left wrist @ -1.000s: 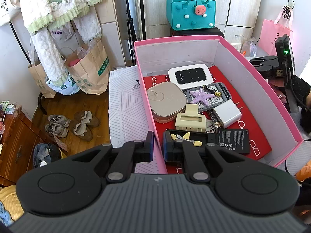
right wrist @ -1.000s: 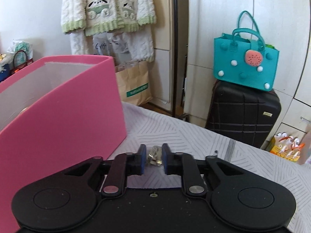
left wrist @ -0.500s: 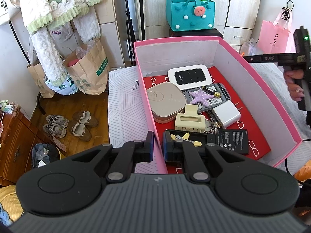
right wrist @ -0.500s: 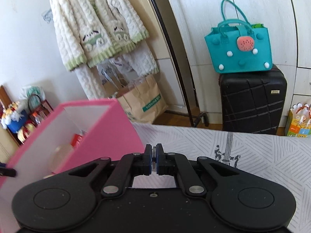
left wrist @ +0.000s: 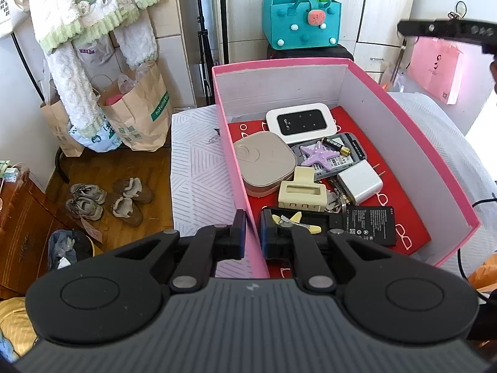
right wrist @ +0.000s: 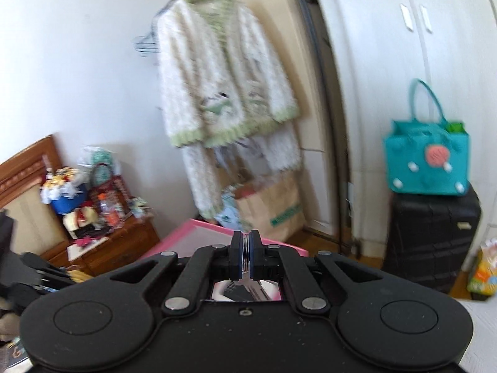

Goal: Organize rigid objects
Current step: 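Carry the keys into the pink box and release them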

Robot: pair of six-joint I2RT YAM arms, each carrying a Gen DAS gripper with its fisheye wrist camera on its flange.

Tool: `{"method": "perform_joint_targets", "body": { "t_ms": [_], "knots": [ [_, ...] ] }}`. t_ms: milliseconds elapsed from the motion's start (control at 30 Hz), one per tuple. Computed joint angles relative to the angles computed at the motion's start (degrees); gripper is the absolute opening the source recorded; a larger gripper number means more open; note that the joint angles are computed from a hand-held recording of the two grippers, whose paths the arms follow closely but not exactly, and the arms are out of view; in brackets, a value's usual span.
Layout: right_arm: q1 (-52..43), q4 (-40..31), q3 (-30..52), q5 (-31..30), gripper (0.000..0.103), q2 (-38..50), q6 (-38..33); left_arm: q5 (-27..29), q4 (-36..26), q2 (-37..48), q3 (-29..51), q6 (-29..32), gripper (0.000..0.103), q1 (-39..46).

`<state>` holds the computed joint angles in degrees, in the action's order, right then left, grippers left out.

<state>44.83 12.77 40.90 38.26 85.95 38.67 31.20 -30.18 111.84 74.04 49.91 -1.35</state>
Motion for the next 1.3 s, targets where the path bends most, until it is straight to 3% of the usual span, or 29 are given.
{"method": "perform_joint_targets", "body": {
  "t_ms": [467,733,867,1033,1067,1300],
  "knots": [
    [-2.5,6.3,9.1,-21.1,0.005,17.6,5.0,0.3,-0.3,-0.2,-0.2,0.3,0.009,0.3],
    [-5.0,1.4,14.6,-20.4,0.005,22.6,4.0,0.3,1.5,-1.2,-1.7,-0.2,0.009,0.1],
    [-4.6,-2.2,16.4,-16.3,0.005,22.9,2.3,0.5,1.2,-1.2,-1.5,0.0,0.009,0.2],
    [-3.8,-3.1,16.4,-11.6,0.006,22.7,2.3,1.2,0.2,-1.0,-0.9,0.5,0.009,0.7],
    [-3.7,-3.2,16.5,-10.2,0.012,22.8,2.4,1.2,0.2,-0.9,-0.8,0.4,0.009,0.6],
    [-1.0,-2.9,11.7,-5.6,0.012,17.4,4.5,1.6,-0.2,-0.5,-0.3,0.2,0.009,1.0]
  ]
}}
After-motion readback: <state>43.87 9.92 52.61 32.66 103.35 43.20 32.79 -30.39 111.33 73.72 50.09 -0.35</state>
